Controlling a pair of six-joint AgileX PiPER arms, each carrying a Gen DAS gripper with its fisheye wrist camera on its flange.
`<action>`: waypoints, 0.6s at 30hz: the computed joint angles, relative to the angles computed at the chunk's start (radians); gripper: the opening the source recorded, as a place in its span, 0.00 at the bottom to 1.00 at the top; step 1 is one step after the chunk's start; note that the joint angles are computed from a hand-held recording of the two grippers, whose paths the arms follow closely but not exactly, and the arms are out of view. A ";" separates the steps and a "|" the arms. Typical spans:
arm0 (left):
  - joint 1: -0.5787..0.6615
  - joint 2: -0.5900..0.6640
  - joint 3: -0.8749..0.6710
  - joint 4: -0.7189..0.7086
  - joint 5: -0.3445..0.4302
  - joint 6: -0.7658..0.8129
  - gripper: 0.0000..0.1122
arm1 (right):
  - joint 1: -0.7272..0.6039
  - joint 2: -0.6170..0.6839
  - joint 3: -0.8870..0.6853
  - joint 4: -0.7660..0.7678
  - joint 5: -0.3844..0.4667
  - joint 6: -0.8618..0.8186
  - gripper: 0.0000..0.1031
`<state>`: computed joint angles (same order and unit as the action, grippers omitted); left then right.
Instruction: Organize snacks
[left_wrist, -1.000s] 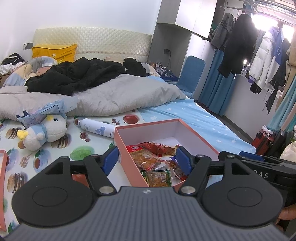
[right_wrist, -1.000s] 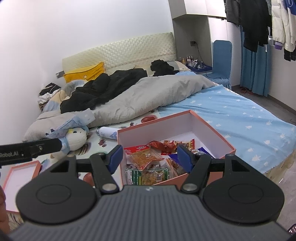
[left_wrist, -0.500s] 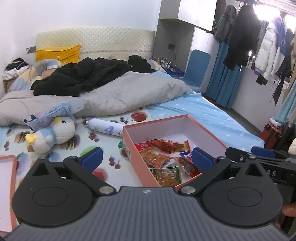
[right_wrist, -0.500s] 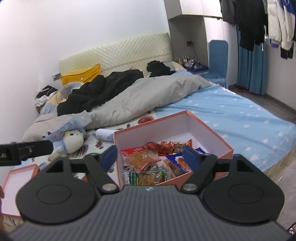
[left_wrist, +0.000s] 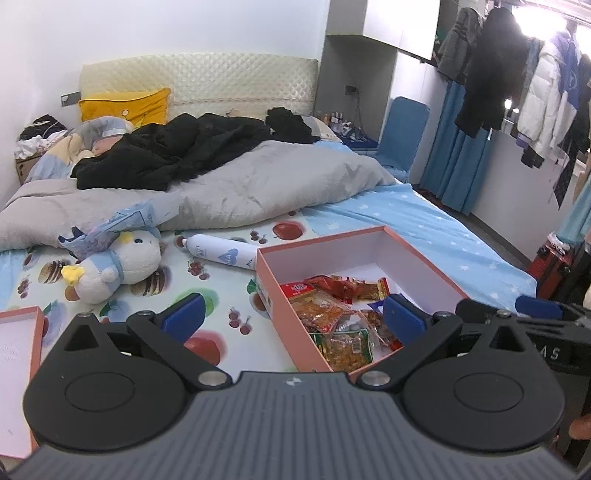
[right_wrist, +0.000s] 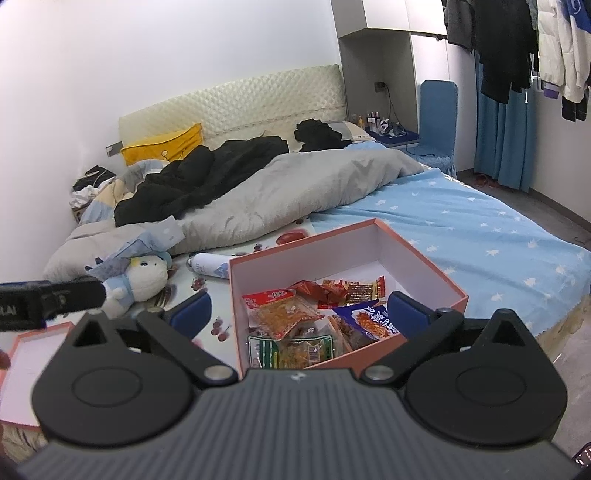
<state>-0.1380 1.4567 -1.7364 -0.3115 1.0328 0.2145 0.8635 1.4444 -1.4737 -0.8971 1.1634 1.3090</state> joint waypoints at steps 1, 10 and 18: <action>-0.003 -0.003 0.001 0.005 -0.006 -0.004 0.92 | 0.001 0.003 -0.003 0.001 0.008 0.002 1.00; -0.015 0.011 -0.015 0.012 0.005 -0.011 0.92 | -0.008 0.005 -0.003 0.005 0.038 0.020 1.00; -0.003 0.028 -0.022 -0.017 0.003 -0.002 0.92 | -0.020 -0.002 0.003 0.026 0.017 0.037 1.00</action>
